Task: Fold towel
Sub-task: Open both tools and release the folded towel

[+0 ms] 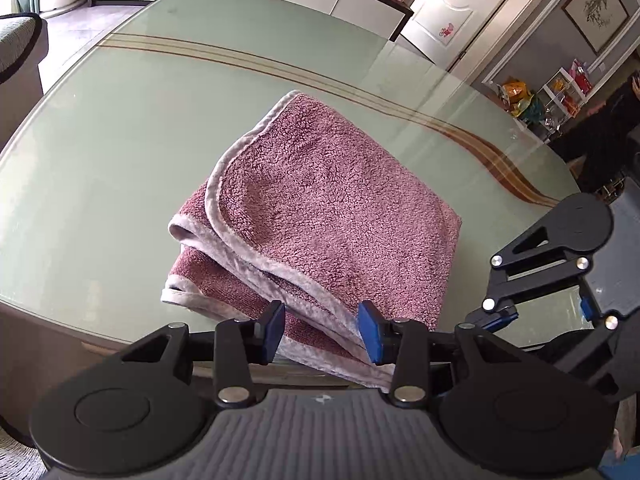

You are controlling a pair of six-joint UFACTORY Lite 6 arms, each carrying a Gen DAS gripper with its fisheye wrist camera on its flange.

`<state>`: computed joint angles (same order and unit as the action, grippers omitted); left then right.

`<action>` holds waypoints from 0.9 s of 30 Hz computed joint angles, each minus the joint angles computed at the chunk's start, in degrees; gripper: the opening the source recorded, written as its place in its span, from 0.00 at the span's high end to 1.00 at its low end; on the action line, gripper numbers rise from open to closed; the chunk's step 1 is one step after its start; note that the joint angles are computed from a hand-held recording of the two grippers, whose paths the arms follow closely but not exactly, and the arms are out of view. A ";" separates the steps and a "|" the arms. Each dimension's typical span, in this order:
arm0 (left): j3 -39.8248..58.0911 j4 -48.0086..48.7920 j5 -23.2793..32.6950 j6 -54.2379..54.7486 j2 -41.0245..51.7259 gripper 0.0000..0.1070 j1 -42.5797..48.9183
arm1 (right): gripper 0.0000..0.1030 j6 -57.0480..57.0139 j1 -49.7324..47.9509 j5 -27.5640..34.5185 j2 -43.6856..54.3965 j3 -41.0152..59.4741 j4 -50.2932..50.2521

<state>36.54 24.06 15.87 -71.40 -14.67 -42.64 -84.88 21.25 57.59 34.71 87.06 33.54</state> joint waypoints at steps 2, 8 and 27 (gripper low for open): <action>-0.27 -1.75 -1.19 1.47 0.12 0.59 0.43 | 0.72 0.12 -0.27 -0.13 0.01 0.33 -0.25; 0.32 -3.77 -0.70 3.29 1.56 0.59 1.27 | 0.72 1.56 -2.70 0.37 2.05 6.86 1.04; 2.66 7.99 -1.72 -7.83 5.24 0.74 1.35 | 0.72 14.26 -6.38 -0.29 19.08 30.31 -4.00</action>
<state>39.20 32.04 14.16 -79.23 -9.42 -41.29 -70.62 14.86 57.30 53.79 117.37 29.54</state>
